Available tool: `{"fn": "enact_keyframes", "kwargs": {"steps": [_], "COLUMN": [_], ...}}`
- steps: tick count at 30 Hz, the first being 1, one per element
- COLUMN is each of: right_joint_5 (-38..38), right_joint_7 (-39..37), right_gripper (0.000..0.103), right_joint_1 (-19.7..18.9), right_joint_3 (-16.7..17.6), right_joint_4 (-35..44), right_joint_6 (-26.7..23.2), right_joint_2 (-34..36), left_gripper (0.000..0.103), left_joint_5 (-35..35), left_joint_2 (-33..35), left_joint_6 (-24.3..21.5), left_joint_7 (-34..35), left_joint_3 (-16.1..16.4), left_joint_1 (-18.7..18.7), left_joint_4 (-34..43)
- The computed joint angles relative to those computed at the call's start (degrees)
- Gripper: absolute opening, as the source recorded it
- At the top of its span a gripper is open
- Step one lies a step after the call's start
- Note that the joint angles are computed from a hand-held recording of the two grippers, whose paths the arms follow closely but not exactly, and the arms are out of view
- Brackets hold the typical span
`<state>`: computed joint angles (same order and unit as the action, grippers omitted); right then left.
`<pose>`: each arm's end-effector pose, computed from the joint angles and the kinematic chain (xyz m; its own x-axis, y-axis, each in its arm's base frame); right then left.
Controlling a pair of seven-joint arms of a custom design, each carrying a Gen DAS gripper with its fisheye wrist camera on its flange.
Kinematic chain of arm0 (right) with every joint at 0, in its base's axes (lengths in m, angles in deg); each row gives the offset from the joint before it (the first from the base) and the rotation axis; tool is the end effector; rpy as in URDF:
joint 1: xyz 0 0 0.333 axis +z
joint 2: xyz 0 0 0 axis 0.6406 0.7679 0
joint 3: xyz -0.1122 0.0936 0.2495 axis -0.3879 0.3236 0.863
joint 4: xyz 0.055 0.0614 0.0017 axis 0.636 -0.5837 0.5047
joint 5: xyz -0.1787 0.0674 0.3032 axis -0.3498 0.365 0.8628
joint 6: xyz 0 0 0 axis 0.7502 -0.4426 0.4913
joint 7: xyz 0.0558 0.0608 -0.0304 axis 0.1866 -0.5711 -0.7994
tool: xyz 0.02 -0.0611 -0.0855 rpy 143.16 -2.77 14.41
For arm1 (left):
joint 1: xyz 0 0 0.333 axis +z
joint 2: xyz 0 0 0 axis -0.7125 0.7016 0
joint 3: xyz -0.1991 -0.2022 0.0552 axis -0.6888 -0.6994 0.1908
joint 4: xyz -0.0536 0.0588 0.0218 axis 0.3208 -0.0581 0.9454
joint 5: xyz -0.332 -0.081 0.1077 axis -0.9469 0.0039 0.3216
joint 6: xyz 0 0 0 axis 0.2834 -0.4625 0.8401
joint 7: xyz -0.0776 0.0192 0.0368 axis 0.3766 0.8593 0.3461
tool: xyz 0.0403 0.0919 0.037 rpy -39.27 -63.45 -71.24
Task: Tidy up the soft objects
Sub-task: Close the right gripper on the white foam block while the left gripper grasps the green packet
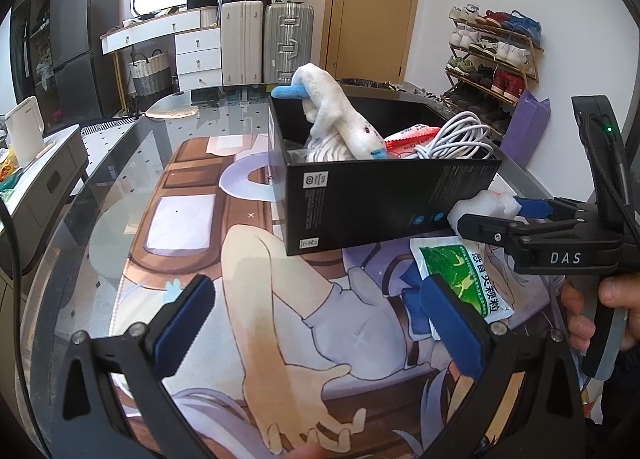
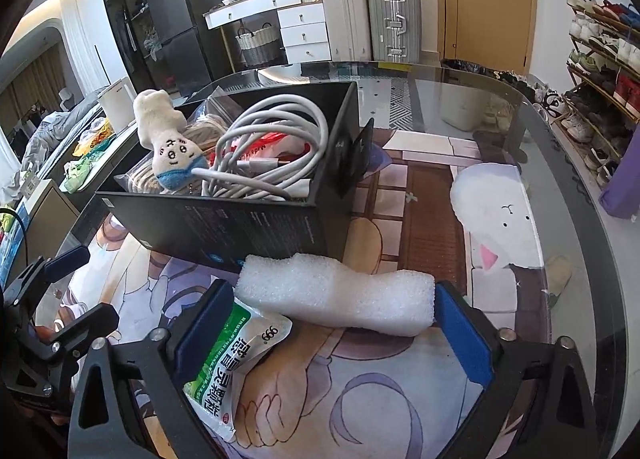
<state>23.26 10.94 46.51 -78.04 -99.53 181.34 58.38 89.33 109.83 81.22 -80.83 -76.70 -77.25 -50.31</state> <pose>0.6394 0.1388 0.3406 0.4214 -0.8994 -0.1160 -0.7342 -0.2633 -0.6259 0.5345 -0.4012 0.3384 -0.0179 -0.9946 0.1019 -0.6837 -0.0622 -0.7271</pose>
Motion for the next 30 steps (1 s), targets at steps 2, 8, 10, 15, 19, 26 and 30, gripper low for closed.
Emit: {"fn": "enact_keyframes", "kwargs": {"steps": [2,8,10,15,19,26,30], "right_joint_5": [0.23,4.57,6.79,15.6,22.82,30.99,33.41], "right_joint_7": [-0.26,-4.44,-6.52,-14.53,-21.3,-28.59,-30.12], "right_gripper": [0.092,0.092,0.092,0.092,0.092,0.092,0.092], "right_joint_1": [-0.31,-2.84,-3.7,-6.32,-6.75,-4.56,-2.75], "right_joint_3": [0.2,2.76,3.63,6.16,6.38,3.76,1.36], "right_joint_4": [-0.25,-3.25,-4.64,-8.04,-10.27,-12.71,-13.15], "right_joint_6": [-0.06,2.04,2.89,4.35,4.72,5.04,4.59], "right_joint_2": [-0.21,-2.45,-3.65,-7.03,-9.74,-12.69,-13.26], "left_gripper": [0.103,0.103,0.103,0.103,0.103,0.103,0.103], "left_joint_5": [-0.44,-1.66,-2.37,-5.22,-10.31,-17.77,-21.66], "left_joint_2": [0.1,0.49,0.69,1.72,3.33,7.87,10.3], "left_joint_6": [-0.15,-1.17,-2.05,-4.41,-1.21,-1.76,-3.66], "left_joint_7": [0.46,2.0,3.01,7.51,11.69,20.45,24.41], "left_joint_3": [-0.17,-0.3,-0.51,-1.53,-3.06,-3.23,-3.04], "left_joint_1": [0.12,-0.07,-0.16,-0.48,0.59,-1.59,-2.5], "left_joint_4": [0.1,0.73,1.16,3.01,4.53,11.44,15.38]}}
